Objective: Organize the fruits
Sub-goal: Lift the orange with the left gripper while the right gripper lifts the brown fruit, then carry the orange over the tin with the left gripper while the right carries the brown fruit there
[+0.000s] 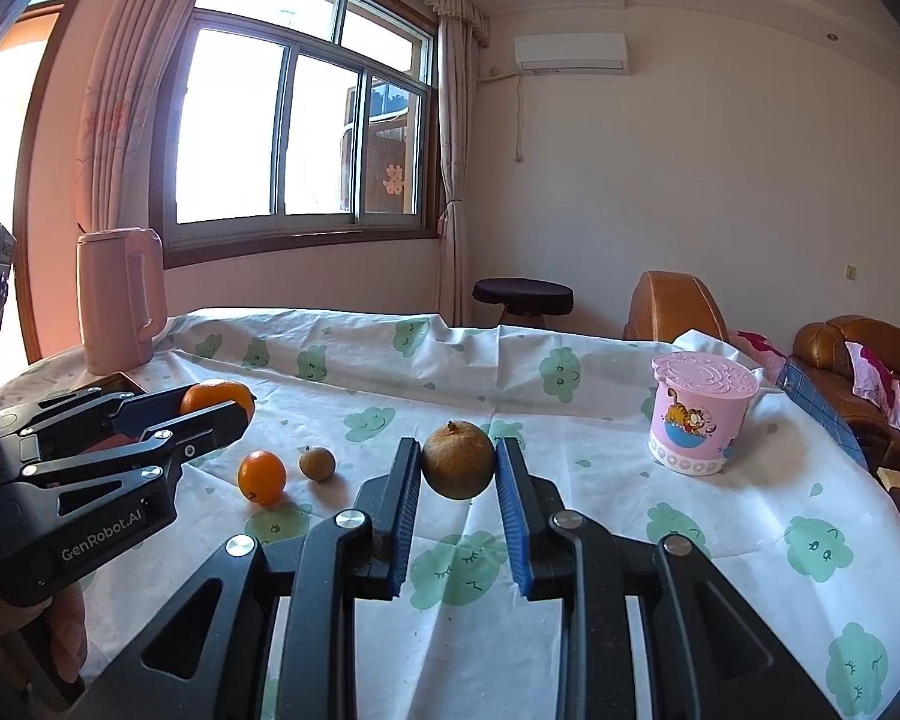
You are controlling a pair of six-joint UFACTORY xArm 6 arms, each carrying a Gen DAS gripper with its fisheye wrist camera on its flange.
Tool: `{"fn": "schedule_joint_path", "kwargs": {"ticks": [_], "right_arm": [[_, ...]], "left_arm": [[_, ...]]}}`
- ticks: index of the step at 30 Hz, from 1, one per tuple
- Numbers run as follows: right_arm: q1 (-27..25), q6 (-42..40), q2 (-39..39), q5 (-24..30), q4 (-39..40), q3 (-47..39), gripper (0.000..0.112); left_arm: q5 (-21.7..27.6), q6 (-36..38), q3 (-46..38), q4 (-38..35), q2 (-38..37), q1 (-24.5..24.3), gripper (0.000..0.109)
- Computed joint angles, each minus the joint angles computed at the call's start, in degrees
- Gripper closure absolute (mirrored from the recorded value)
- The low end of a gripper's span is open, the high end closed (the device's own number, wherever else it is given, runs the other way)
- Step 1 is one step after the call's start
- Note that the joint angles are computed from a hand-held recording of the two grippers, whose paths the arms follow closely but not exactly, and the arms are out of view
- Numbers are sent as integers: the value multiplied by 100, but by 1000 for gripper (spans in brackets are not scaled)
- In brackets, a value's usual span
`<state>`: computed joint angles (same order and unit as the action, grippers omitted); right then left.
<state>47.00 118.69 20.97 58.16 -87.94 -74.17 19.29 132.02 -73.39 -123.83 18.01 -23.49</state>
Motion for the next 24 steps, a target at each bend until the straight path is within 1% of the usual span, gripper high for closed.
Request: {"fn": "schedule_joint_path", "kwargs": {"ticks": [7, 11, 16, 19, 24], "right_arm": [[-18, -319, 158, -80, 115, -244, 85], [-55, -274, 258, -295, 29, -387, 85], [-11, -499, 537, -439, 3, -798, 85], [10, -647, 689, -526, -7, -1054, 85], [-65, -565, 910, -935, -88, -1400, 85]], "left_arm": [[54, -251, 110, 192, -72, 149, 76], [22, -213, 159, 166, -113, 247, 76], [52, -350, 218, 323, -146, 403, 76], [65, -310, 259, 291, -180, 492, 76], [170, -363, 348, 324, -248, 678, 76]]}}
